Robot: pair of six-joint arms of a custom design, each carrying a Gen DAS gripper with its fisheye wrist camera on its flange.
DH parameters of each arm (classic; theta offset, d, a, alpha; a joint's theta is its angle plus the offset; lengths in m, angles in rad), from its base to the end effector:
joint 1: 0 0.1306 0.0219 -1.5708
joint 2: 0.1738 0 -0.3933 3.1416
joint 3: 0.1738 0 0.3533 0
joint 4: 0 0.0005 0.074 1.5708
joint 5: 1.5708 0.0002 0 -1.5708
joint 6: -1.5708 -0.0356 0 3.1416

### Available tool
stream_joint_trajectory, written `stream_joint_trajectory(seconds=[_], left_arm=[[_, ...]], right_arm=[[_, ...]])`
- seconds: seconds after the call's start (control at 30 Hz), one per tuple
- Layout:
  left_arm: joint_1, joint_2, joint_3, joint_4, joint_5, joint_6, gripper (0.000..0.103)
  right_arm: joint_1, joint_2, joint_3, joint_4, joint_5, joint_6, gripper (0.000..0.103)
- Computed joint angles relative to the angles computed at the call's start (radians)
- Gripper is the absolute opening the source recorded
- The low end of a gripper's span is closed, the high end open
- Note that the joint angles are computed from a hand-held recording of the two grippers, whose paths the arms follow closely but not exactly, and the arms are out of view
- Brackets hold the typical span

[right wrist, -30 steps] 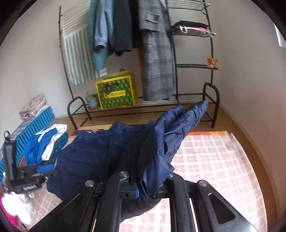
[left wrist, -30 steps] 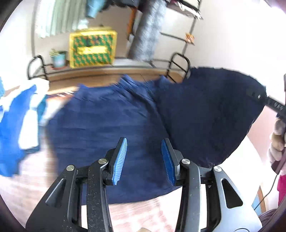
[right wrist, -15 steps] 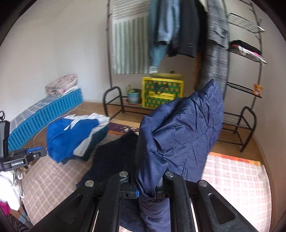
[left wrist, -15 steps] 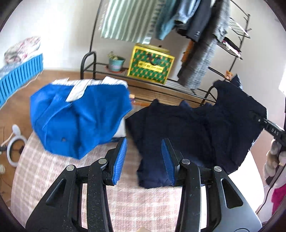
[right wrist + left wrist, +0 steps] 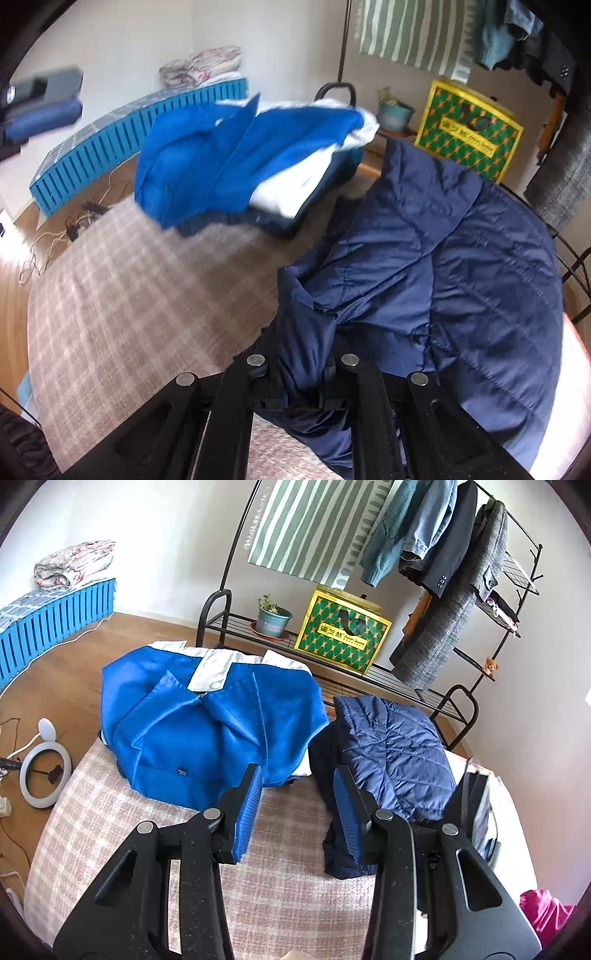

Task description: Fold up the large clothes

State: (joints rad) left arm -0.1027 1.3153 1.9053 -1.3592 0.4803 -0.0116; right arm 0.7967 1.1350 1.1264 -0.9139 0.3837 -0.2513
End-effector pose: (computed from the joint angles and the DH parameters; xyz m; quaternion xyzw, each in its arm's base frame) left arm 0.3555 -0.0537 0.6456 0.1437 0.8876 -0.2360 0.3686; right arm 0.2460 0.2319 0.4220 -0.1921 0.9125 -0.0001 0.3611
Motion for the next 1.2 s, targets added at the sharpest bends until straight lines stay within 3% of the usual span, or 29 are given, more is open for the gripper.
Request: stream_joint_trajectory(seconds=[0.13, 0.27, 0.33, 0.4, 0.5, 0.57, 0.63, 0.73, 0.77, 0.9, 0.97, 1.1, 1.2], left_arm=[[-0.012, 0.007, -0.005, -0.003, -0.011, -0.002, 0.041], [-0.043, 0.012, -0.011, -0.015, -0.039, -0.005, 0.041], [-0.059, 0.013, -0.018, -0.019, -0.043, -0.003, 0.041], [-0.075, 0.022, -0.016, -0.038, -0.027, 0.005, 0.041], [-0.099, 0.045, -0.011, -0.067, 0.01, 0.035, 0.054], [-0.119, 0.063, -0.006, -0.079, 0.047, 0.076, 0.055], [-0.151, 0.086, 0.0, -0.083, 0.064, 0.104, 0.055], [-0.206, 0.103, -0.028, -0.049, 0.03, 0.119, 0.055], [-0.219, 0.108, -0.04, -0.043, 0.02, 0.121, 0.055], [-0.249, 0.15, -0.106, -0.049, 0.024, 0.123, 0.055], [-0.244, 0.161, -0.155, -0.05, 0.035, 0.137, 0.055], [-0.211, 0.164, -0.228, -0.006, 0.123, 0.176, 0.064], [-0.206, 0.173, -0.221, -0.019, 0.141, 0.146, 0.064]], right_arm=[[-0.011, -0.002, -0.03, 0.02, -0.035, 0.01, 0.009], [-0.058, -0.045, -0.052, 0.057, -0.167, 0.008, 0.029], [-0.09, -0.104, -0.073, 0.07, -0.288, 0.003, 0.038], [-0.119, -0.17, -0.097, 0.07, -0.375, -0.001, 0.039], [-0.159, -0.3, -0.131, 0.044, -0.411, -0.022, 0.049], [-0.202, -0.369, -0.139, 0.012, -0.419, -0.043, 0.051], [-0.295, -0.439, -0.143, -0.041, -0.417, -0.058, 0.058], [-0.444, -0.514, -0.161, -0.086, -0.389, -0.063, 0.089], [-0.52, -0.53, -0.169, -0.093, -0.412, -0.049, 0.094], [-0.934, -0.524, -0.231, -0.137, -0.709, 0.05, 0.094], [-1.068, -0.49, -0.264, -0.146, -0.847, 0.082, 0.092], [-1.189, -0.418, -0.326, -0.125, -1.07, 0.111, 0.093], [-1.179, -0.406, -0.335, -0.086, -1.127, 0.096, 0.09]])
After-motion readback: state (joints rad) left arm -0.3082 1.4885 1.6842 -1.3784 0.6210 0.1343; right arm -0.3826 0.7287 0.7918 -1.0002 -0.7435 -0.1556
